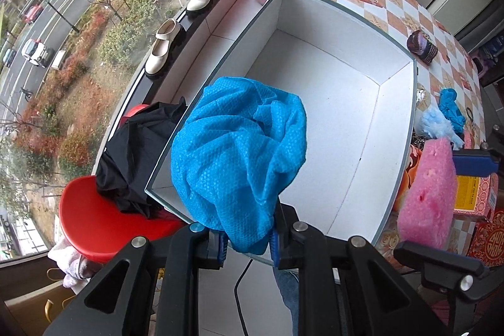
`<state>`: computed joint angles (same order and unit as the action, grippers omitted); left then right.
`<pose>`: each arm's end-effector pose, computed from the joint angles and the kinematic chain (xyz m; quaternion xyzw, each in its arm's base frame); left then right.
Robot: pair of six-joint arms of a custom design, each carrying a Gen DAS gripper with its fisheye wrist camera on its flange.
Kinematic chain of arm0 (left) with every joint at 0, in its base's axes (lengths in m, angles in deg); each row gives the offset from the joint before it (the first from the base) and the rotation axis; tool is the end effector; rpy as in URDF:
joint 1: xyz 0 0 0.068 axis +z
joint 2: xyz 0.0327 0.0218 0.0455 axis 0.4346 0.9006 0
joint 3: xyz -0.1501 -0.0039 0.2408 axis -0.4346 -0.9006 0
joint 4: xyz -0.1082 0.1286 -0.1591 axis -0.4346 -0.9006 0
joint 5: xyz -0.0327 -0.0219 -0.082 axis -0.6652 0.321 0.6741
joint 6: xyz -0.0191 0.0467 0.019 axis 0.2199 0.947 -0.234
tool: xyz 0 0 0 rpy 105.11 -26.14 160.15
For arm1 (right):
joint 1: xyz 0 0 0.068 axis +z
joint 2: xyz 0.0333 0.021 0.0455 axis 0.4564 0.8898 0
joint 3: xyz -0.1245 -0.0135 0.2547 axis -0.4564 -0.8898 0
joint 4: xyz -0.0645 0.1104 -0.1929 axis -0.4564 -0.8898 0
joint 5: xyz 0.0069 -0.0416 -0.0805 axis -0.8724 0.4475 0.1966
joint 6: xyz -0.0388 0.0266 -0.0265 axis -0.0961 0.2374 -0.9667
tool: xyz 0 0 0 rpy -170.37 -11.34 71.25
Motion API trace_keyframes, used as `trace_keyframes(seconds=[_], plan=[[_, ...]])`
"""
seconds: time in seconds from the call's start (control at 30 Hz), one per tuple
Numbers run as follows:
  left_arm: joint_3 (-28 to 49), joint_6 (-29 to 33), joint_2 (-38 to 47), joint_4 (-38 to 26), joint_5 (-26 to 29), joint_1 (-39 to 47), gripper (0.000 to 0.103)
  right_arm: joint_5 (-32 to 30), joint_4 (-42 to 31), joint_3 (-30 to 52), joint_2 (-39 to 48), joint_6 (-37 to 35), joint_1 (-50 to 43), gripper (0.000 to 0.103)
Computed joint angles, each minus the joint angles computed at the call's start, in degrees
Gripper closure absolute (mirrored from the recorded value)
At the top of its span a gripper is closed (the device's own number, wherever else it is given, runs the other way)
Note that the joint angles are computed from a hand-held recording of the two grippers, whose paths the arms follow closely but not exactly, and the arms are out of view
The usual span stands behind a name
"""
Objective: Organize soft objects
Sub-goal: 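Open both tools to drop the cloth and sponge into the box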
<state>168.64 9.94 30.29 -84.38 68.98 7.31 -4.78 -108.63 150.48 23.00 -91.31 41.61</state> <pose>0.2552 -0.0835 0.2984 0.0969 0.9899 -0.0007 0.1033 0.2457 0.0725 0.3131 -0.2314 0.9626 0.1268 0.0619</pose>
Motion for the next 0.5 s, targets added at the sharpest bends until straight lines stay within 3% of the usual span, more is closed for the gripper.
trace_keyframes(seconds=[0.3, 0.47, 0.5], plan=[[-0.7, 0.7, 0.6, 1.1, -0.5, 0.0, 0.078, -0.6, 0.5, 0.4, 1.8, -0.1, 0.6, 0.032], [-1.5, -0.3, 0.7, 1.4, -3.6, -0.5, 0.042, -2.2, 1.0, 0.3, 2.3, -0.2, -0.1, 0.031], [-1.7, -0.4, 0.5, 1.6, -4.0, -0.4, 0.04, -2.4, 0.9, 0.4, 2.4, -0.1, -0.3, 0.026]])
